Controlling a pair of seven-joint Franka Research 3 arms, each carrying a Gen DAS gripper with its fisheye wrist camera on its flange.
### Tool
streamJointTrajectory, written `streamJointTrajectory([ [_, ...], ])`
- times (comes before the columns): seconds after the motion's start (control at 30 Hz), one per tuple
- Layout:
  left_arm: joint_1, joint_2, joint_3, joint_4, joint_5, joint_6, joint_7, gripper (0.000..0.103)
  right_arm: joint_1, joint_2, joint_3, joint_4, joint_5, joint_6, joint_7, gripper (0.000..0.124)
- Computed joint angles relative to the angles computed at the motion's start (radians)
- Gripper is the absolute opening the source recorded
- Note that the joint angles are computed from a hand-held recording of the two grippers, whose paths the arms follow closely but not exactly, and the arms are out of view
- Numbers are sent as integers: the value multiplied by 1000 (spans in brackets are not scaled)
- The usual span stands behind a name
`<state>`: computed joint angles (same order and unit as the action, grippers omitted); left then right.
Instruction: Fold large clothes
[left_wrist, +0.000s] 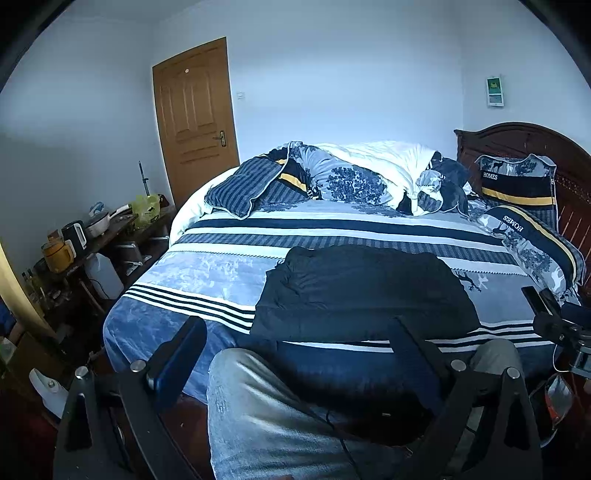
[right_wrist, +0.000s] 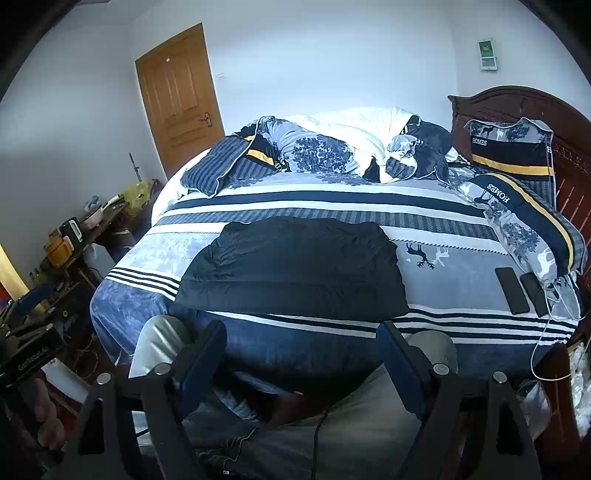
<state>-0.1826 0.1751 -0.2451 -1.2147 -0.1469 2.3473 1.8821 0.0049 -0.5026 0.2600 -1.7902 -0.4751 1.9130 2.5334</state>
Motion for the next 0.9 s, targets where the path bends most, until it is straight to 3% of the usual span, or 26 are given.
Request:
streamJointTrajectory([
  [0.9,6,-1,-1,2,-27,-28,29,99,9,8,-2,4,2,-9,5,85],
])
